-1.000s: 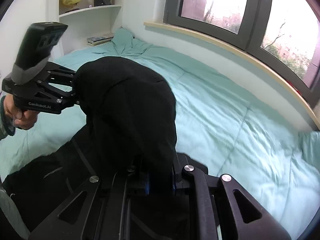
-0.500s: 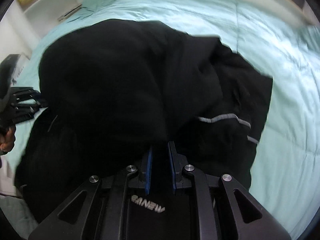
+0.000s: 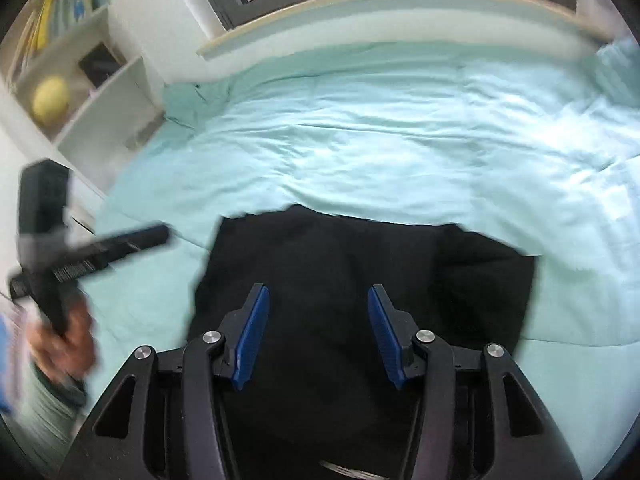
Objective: Fold large clothes
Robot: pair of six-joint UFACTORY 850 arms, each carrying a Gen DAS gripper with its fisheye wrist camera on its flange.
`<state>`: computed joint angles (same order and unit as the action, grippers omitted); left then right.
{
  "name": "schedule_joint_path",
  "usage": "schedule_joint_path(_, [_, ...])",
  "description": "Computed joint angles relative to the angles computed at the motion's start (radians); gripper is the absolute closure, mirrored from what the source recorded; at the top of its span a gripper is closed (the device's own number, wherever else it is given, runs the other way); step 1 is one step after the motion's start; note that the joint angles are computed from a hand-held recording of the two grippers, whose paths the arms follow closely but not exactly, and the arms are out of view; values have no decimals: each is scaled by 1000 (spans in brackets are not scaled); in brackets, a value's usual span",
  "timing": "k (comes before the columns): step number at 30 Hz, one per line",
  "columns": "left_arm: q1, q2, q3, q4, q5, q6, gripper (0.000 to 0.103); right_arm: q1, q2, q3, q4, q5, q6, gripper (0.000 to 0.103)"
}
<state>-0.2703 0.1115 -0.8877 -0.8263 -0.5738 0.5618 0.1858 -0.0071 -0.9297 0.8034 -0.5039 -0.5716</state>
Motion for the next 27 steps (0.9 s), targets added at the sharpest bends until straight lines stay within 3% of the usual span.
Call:
schedule_joint_path(3, [1, -110, -10, -109, -124, 74, 70, 42, -90, -38, -59, -22, 69, 48])
schedule_joint_path(5, [33, -169, 35, -191, -240, 130, 70, 67, -125, -11, -63, -28, 40, 48])
schedule_joint_path(6, [44, -186, 56, -204, -259, 133, 70, 88, -137, 13, -79, -16, 43, 48])
schedule_joint_path(7, [46, -184, 102, -206, -251, 124, 70, 106, -158, 32, -137, 0, 80, 48])
schedule_joint_path(9, [62, -196, 173, -231, -214, 152, 86, 119, -213, 72, -227, 41, 145, 48])
schedule_joint_path(12, [63, -195, 216, -321, -186, 216, 89, 117, -212, 137, -103, 112, 43, 47])
schedule_joint_path(16, [-7, -113, 217, -204, -90, 144, 89, 93, -181, 136, -98, 72, 40, 47])
schedule_joint_path(18, [-45, -59, 216, -104, -66, 64, 86, 67, -146, 148, -52, 32, -9, 46])
schedule_joint_path(21, [-63, 25, 242, -114, -89, 77, 73, 35, -46, 202, 63, -9, -123, 45])
schedule_joint_path(23, [-79, 67, 269, -125, -72, 81, 42, 35, -1, 229, 68, -4, -134, 45])
schedule_joint_path(25, [-115, 54, 279, -57, -5, 4, 38, 32, -6, 243, 71, -12, -125, 45])
schedule_joint_path(27, [-137, -34, 264, 5, 20, -64, 38, 51, -62, 238, 19, -5, -37, 45])
